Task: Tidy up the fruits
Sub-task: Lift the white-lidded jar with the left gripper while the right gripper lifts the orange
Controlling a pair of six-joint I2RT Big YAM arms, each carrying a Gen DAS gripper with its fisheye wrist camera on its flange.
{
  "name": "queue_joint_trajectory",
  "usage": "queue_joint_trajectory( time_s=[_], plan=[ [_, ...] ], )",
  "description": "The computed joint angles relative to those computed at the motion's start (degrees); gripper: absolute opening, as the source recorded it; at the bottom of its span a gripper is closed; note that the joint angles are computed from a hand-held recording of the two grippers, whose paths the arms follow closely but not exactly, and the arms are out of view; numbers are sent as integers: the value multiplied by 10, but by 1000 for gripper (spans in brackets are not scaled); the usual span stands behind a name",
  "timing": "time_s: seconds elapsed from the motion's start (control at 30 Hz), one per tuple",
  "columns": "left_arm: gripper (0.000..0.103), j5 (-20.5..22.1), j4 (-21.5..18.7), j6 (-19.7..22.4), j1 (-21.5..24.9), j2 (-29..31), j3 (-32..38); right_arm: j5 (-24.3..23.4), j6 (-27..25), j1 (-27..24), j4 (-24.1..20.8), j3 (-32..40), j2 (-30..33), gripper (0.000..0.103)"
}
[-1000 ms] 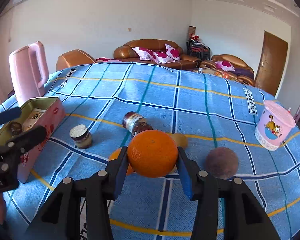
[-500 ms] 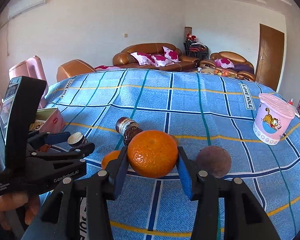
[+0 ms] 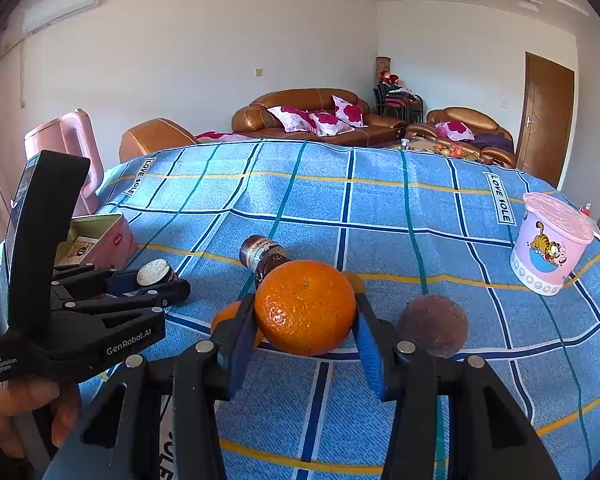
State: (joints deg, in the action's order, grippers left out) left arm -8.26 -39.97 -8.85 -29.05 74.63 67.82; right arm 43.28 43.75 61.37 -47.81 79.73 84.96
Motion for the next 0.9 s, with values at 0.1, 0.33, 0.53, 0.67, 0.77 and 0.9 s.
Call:
queue_joint_trajectory(
  time_s=[0.1, 0.33, 0.53, 0.67, 0.77, 0.9],
  plan=[
    [35, -2, 12, 2, 0, -7, -7, 5, -3, 2, 5, -3, -2, 49],
    [35, -6, 32, 1, 1, -21, -19, 13, -11, 5, 16, -7, -6, 49],
    [35, -14, 47, 5, -2, -30, -27, 21, -17, 8, 29, -13, -11, 49],
    [35, -21, 58, 8, -6, -37, -33, 27, -19, 11, 37, -18, -14, 49],
    [35, -26, 67, 11, -7, -42, -38, 30, -22, 13, 43, -21, -17, 49],
    [35, -33, 79, 14, -10, -49, -45, 35, -25, 14, 51, -25, -19, 49]
  ],
)
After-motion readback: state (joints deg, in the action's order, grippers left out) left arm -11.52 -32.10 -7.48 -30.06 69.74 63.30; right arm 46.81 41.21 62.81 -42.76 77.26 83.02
